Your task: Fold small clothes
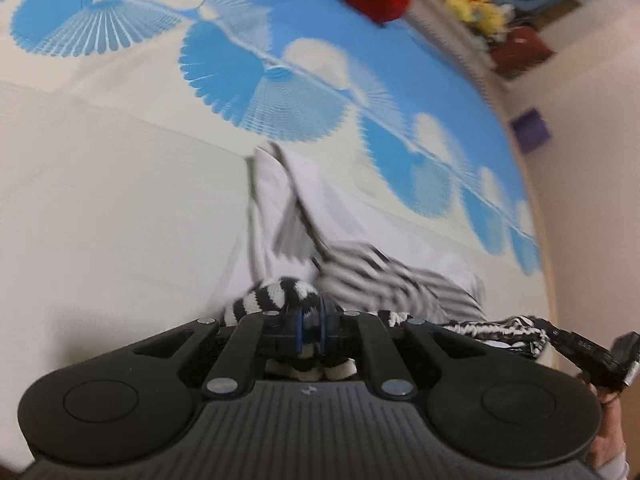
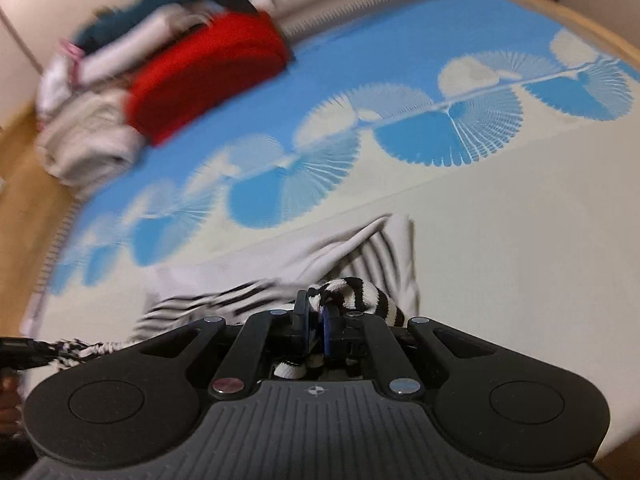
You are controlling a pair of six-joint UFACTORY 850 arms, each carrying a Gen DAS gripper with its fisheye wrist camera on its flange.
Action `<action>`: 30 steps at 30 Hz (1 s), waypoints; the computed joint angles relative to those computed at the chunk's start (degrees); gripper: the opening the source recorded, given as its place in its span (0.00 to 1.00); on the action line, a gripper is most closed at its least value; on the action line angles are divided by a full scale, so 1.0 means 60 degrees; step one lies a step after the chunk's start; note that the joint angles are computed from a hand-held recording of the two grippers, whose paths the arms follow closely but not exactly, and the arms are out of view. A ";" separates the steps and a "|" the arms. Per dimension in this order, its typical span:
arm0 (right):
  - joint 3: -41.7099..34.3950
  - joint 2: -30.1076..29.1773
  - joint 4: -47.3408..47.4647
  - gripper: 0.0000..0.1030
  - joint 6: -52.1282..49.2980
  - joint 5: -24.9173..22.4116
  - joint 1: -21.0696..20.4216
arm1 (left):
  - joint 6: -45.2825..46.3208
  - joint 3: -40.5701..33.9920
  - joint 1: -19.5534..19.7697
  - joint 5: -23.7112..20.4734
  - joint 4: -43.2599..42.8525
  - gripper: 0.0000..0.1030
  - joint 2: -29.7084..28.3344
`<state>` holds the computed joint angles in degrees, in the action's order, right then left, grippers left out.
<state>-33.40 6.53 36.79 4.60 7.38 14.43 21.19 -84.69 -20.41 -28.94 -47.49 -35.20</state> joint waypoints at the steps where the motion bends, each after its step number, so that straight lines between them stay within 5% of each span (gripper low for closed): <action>1: -0.0415 -0.0580 -0.0999 0.06 0.0815 -0.0090 -0.0232 | -0.0388 -0.0440 0.0021 0.0027 0.0213 0.09 -0.0400; 6: -0.1083 -0.2228 -0.4873 0.15 0.5654 0.0552 -0.0744 | -0.0187 -0.0847 0.0256 0.0228 -0.1256 0.18 -0.0935; 8: -0.0957 -0.2246 -0.6020 0.20 0.7517 0.0843 -0.0892 | 0.1418 -0.0732 0.0316 0.0284 -0.2620 0.35 -0.0790; 10: -0.0766 -0.2072 -0.6475 0.23 0.8045 0.1484 -0.1040 | 0.3416 -0.0478 0.0379 0.0355 -0.4195 0.39 -0.0545; 13: -0.0336 -0.1613 -0.4716 0.37 0.6160 0.2374 -0.1049 | 0.5318 0.0017 0.0395 0.0314 -0.5335 0.42 -0.0169; 17: -0.0079 -0.1289 -0.3809 0.43 0.4245 0.2395 -0.0861 | 0.5338 0.0321 0.0086 0.0960 -0.3835 0.61 0.0122; 23: -0.0418 -0.1832 -0.0451 0.49 -0.1751 0.1602 -0.0009 | 0.2657 0.0569 -0.0581 0.2365 0.1080 0.67 0.0129; 30: -0.1252 -0.2815 0.3609 0.49 -0.7692 0.2778 0.0766 | -0.0125 0.0050 -0.0923 0.2740 0.4834 0.67 -0.0458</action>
<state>-40.92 -10.36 58.44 -41.56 24.05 19.02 20.44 -84.38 -25.95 -12.50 -18.49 -37.94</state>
